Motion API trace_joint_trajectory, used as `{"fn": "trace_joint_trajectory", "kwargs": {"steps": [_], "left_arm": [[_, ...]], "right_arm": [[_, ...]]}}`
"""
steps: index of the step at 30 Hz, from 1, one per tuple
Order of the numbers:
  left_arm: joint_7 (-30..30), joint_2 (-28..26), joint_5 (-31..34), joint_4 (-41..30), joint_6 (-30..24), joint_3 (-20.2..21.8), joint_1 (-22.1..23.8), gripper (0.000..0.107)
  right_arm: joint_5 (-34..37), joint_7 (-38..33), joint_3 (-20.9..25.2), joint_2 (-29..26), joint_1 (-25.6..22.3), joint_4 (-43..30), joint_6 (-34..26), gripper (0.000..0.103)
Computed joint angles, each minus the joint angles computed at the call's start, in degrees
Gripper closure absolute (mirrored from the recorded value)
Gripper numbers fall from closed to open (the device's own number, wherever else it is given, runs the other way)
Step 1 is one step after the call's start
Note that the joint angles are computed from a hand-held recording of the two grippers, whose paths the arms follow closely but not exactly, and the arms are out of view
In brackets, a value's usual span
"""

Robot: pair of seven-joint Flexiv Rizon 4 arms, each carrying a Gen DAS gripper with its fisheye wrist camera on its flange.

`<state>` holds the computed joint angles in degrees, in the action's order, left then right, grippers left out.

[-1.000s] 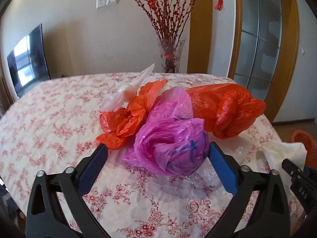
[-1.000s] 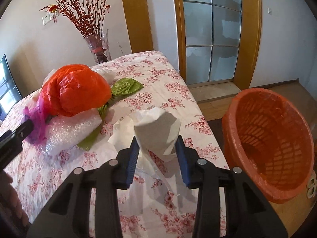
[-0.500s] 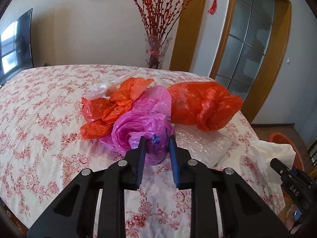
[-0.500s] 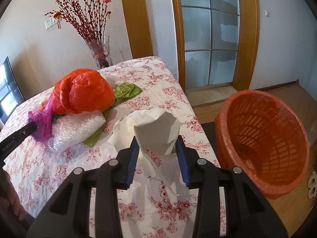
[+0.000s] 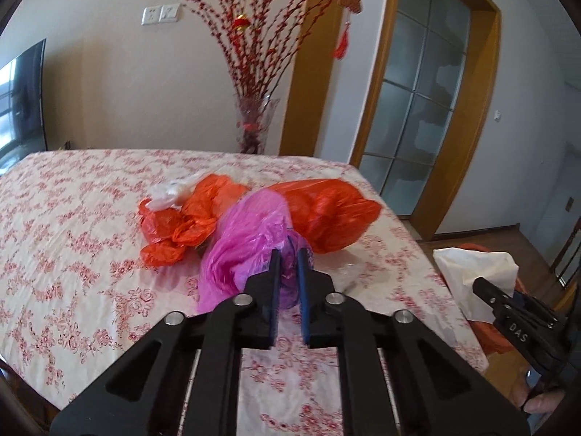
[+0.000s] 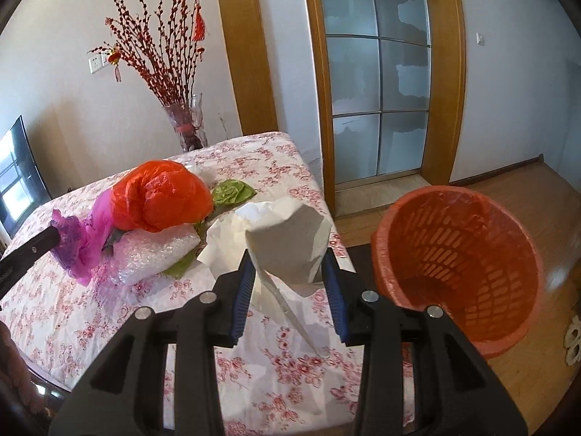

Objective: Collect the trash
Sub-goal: 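Carry both items to the orange wastebasket and open both tools to drop them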

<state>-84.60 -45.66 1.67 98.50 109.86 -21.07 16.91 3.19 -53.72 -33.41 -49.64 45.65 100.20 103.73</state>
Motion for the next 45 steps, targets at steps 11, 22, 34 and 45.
{"fn": "trace_joint_trajectory", "kwargs": {"steps": [11, 22, 34, 45], "left_arm": [[-0.56, 1.32, 5.22, 2.64, 1.09, -7.39, 5.24, 0.102], [0.0, -0.09, 10.57, 2.08, 0.59, -16.69, 8.89, 0.102], [10.47, -7.99, 7.97, -5.65, -7.04, -24.79, 4.95, 0.102], [23.09, -14.67, 0.68, -14.3, -15.49, -27.67, -2.5, 0.102]], "right_arm": [[2.58, -0.85, -1.65, 1.0, 1.26, 2.8, 1.74, 0.066], [6.31, -2.71, -3.84, 2.14, 2.4, 5.63, 3.66, 0.066], [10.37, -1.75, -9.82, 1.56, 4.05, 8.64, 2.96, 0.066], [10.37, 3.87, -14.1, -0.71, 1.75, 9.51, 1.12, 0.066]]}}
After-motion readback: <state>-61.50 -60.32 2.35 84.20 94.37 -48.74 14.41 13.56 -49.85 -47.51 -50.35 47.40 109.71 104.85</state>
